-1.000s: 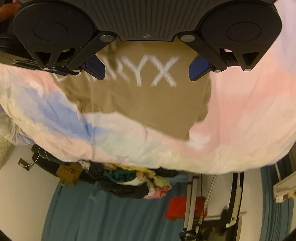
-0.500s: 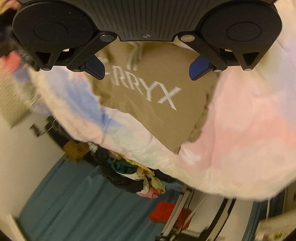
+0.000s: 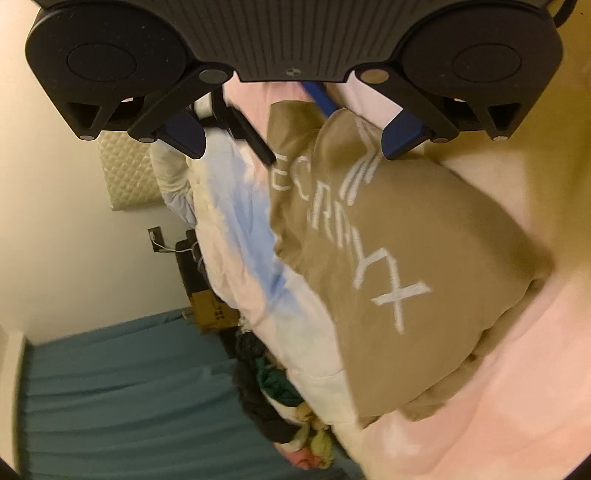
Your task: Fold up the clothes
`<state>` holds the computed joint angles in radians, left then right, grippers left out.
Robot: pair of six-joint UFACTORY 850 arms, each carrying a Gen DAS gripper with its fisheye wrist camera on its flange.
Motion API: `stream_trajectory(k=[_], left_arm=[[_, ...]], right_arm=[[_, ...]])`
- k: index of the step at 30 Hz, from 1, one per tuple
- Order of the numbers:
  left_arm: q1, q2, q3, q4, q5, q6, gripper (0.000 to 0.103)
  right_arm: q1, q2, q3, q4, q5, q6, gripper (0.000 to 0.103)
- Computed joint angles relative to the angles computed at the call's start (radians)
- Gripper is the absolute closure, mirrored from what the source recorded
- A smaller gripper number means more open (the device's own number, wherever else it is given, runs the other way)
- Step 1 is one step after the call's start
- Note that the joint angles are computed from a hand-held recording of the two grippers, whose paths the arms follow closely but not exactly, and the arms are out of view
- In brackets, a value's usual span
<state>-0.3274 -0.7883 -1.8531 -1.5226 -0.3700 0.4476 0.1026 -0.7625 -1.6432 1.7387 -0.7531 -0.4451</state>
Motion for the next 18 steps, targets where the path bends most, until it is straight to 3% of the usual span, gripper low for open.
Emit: stream_trajectory(k=[5,8,12,18], left_arm=[[0.000,-0.005,-0.004,-0.052,0.011,0.043,0.000],[0.001,-0.016,-0.014,-0.062,0.009,0.044,0.000],[0.006,-0.034,-0.029,-0.104,-0.028,0.055,0.000],[0.008,-0.120,-0.126,-0.019,-0.159,-0.082,0.000]], right_arm=[[0.020,-0.057,-0.059,-0.060,-0.068,0.094,0.032],[0.023,-0.087,-0.073,0.049,-0.067,0.063,0.031],[0.022,-0.110,-0.104,0.127,-0.015,0.056,0.031],[0.044,-0.056,-0.069,0.070,0.124,0.083,0.047]])
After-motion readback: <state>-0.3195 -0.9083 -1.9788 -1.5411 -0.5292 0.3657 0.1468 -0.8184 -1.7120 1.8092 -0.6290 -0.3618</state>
